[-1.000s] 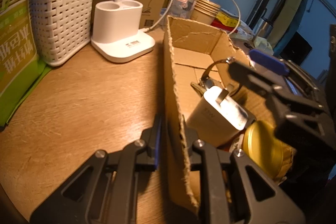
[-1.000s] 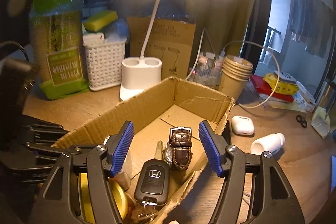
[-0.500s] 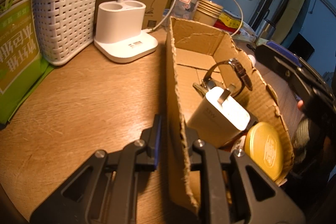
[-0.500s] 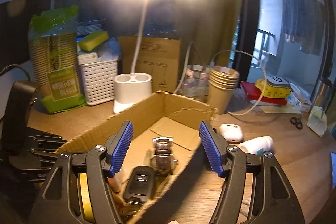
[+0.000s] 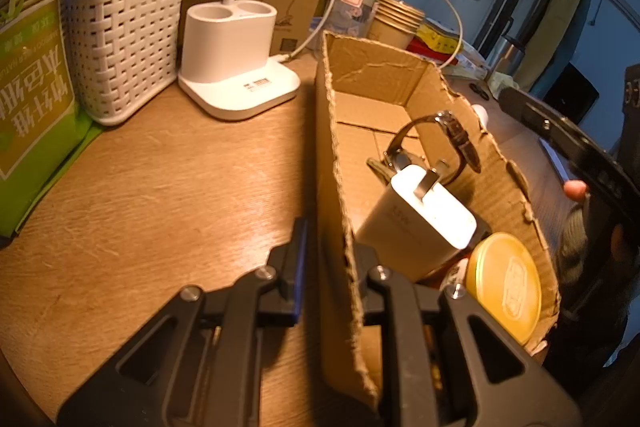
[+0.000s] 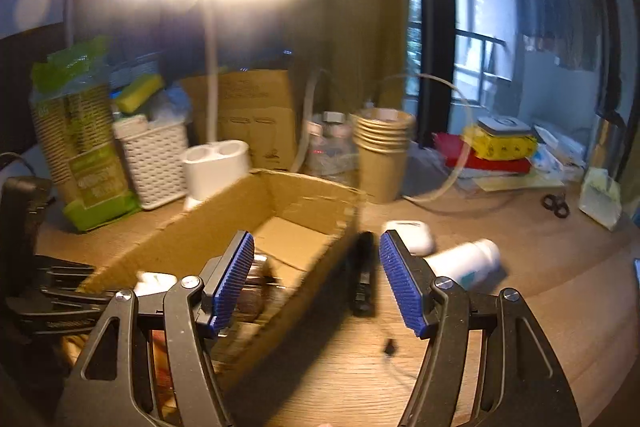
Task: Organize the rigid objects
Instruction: 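Move the right tool to the white pill bottle and grasp it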
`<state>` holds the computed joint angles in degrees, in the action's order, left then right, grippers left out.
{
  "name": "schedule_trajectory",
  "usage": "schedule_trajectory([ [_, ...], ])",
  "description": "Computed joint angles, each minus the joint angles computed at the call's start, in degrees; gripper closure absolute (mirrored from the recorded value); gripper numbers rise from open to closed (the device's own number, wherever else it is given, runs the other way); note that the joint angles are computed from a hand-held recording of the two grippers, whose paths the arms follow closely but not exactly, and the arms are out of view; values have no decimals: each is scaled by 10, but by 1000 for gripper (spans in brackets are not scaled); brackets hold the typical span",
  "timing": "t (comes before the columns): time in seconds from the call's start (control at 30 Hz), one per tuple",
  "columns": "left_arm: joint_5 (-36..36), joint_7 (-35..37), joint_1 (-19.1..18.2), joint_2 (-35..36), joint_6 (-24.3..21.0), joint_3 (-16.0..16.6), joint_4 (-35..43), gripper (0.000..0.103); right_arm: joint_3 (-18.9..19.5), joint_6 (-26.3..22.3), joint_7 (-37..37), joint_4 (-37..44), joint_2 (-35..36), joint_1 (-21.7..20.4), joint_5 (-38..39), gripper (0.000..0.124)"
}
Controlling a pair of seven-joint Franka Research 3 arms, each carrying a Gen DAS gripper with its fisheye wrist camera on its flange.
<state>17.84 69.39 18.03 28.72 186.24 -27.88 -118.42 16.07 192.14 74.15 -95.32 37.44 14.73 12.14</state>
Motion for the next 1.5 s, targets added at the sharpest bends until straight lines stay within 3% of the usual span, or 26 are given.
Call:
schedule_trajectory([
  [0.27, 2, 1, 6, 2, -2, -6, 2, 86, -150, -34, 51, 24, 9, 84, 74, 55],
  [0.4, 0, 2, 2, 3, -4, -3, 4, 86, -227, -80, 93, 55, 31, 127, 85, 55],
  [0.47, -2, 4, 3, 4, -6, -4, 6, 86, -246, -104, 118, 72, 43, 135, 77, 55],
  [0.67, -4, 9, 10, 5, -6, -12, 5, 86, -273, -156, 182, 119, 74, 146, 35, 55],
  [0.8, -6, 10, 12, 5, -7, -14, 5, 86, -240, -180, 204, 153, 89, 116, 19, 55],
  [0.93, -7, 12, 10, 6, -8, -13, 6, 86, -263, -210, 257, 189, 108, 127, -10, 55],
  [1.1, -8, 20, 23, 11, -10, -27, 8, 86, -263, -270, 300, 246, 139, 122, -51, 55],
  [1.23, -13, 19, 7, 11, -14, -13, 14, 86, -286, -290, 352, 254, 145, 135, -90, 55],
  [1.33, -16, 20, 1, 10, -10, -7, 14, 86, -273, -304, 362, 264, 149, 125, -109, 55],
  [1.4, -15, 20, -1, 9, -6, -6, 12, 86, -264, -311, 367, 268, 150, 117, -117, 63],
  [1.43, -14, 19, -1, 9, -4, -6, 11, 86, -258, -313, 366, 268, 150, 113, -119, 76],
  [1.5, -10, 21, 7, 10, -5, -14, 10, 86, -252, -313, 370, 262, 146, 108, -122, 79],
])
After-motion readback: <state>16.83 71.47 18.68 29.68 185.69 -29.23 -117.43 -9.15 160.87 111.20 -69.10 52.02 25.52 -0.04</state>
